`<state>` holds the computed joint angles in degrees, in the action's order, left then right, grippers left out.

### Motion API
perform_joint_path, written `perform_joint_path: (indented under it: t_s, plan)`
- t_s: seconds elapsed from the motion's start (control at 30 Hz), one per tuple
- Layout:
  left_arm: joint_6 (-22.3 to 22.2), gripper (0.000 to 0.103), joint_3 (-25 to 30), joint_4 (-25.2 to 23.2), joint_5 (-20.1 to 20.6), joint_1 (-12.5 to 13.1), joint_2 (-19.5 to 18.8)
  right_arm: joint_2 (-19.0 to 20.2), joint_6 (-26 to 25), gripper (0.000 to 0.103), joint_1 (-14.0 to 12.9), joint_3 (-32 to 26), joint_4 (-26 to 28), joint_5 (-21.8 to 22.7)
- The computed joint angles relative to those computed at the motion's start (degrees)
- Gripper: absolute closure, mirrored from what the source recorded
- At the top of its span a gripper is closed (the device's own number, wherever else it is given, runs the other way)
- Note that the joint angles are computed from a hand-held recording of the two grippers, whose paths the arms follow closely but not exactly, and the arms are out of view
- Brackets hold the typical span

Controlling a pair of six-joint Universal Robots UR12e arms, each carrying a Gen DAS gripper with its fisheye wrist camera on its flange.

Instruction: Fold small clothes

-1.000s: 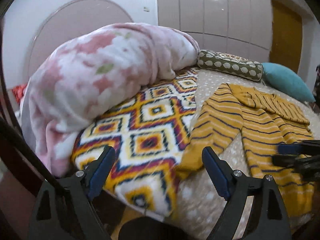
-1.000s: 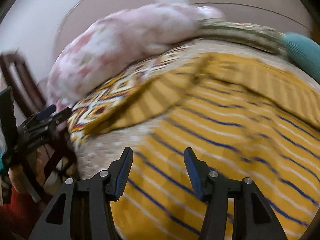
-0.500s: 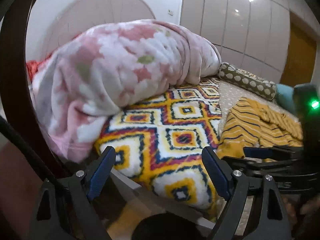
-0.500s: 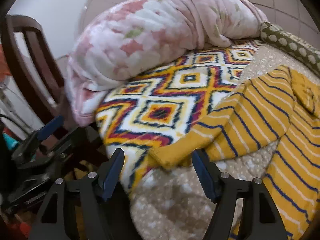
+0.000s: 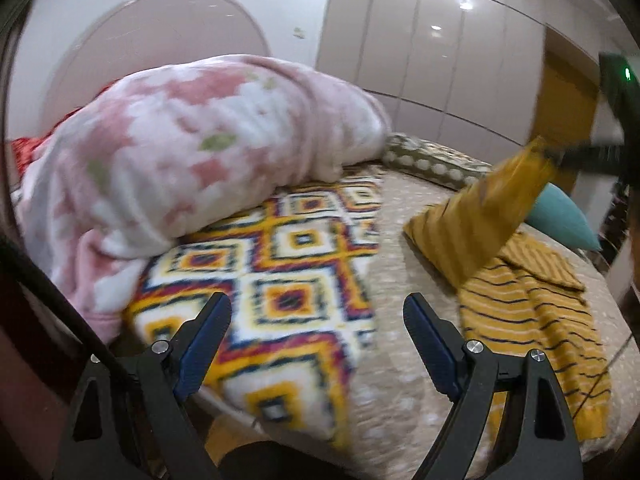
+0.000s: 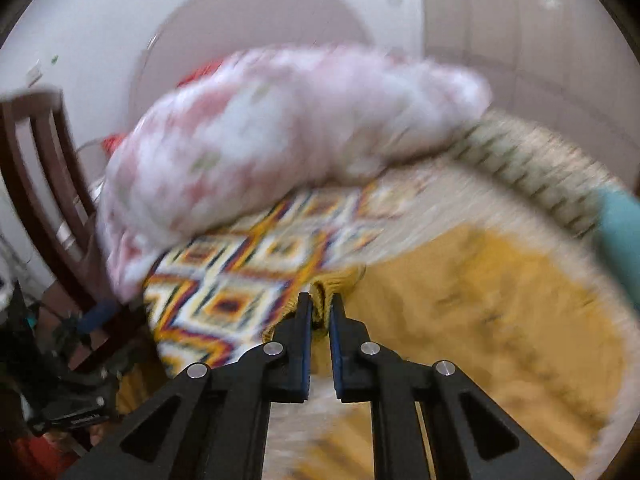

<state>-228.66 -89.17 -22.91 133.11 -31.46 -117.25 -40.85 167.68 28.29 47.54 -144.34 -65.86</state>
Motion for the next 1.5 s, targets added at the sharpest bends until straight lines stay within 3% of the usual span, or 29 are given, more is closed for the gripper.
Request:
perform_joint_path:
  t_s: [0.13,0.23,0.37,0.47,0.53,0.57,0.67,0.83,0.9,0.97,1.13,1.2,1.23,1.33,1.5]
  plan:
    - [4.47,0.016,3.42,3.74,-6.50,0.71,-2.44,-1.34,4.98,0.094,-3.99,-1.08,-1.62,-4.77]
    - [5.92,0.016,6.01,4.09,-10.44,1.15,-4.17,-0.69,8.71,0.094,-6.75,-2.54,1.20,-10.84]
    - [6.33,0.016,9.65,1.66,-12.94,1.53,-6.29,3.27,11.70,0.094,-9.03,-6.79,8.03,-23.61]
    - [7.56,0.016,12.91,-0.87,-13.68,1.76,-8.04,7.51,10.98,0.094,-9.32,-11.37,14.18,-33.76]
    - [8.97,0.016,14.96,-2.28,-14.17,1.93,-9.07,9.86,13.20,0.094,-9.69,-14.18,19.03,-38.14]
    - [9.96,0.016,16.24,-3.13,-14.20,2.00,-9.69,9.80,15.84,0.093,-10.20,-13.29,19.01,-38.18]
    - [12.78,0.016,19.97,-4.68,-14.66,2.54,-11.65,7.50,20.92,0.092,-11.71,-7.80,14.05,-32.96]
    - [14.31,0.016,29.39,-9.71,-20.63,4.78,-16.87,5.55,20.52,0.091,-12.72,-3.51,9.51,-24.34]
    - [13.79,0.016,33.65,-12.82,-24.59,5.89,-19.35,4.82,21.14,0.078,-13.29,-1.41,7.49,-18.84]
    - [13.11,0.016,36.91,-14.90,-27.10,6.57,-21.44,4.71,22.12,0.046,-13.43,-0.52,6.48,-14.90]
    - [11.12,0.016,43.07,-18.37,-29.37,7.36,-25.51,7.29,22.78,0.043,-13.02,-3.37,8.38,-15.92]
    - [11.15,0.016,44.67,-18.43,-29.44,7.53,-26.52,8.44,22.75,0.061,-13.22,-4.69,9.48,-13.85]
    - [11.38,0.016,45.62,-18.50,-29.18,7.57,-27.07,8.81,21.79,0.092,-13.28,-5.19,10.15,-12.35]
    - [12.98,0.016,49.91,-20.50,-27.81,7.71,-29.35,8.68,20.93,0.095,-13.49,-4.63,9.23,-11.16]
    - [12.72,0.016,60.02,-28.35,-28.31,8.53,-34.88,8.85,24.11,0.101,-13.88,-4.89,8.49,-16.83]
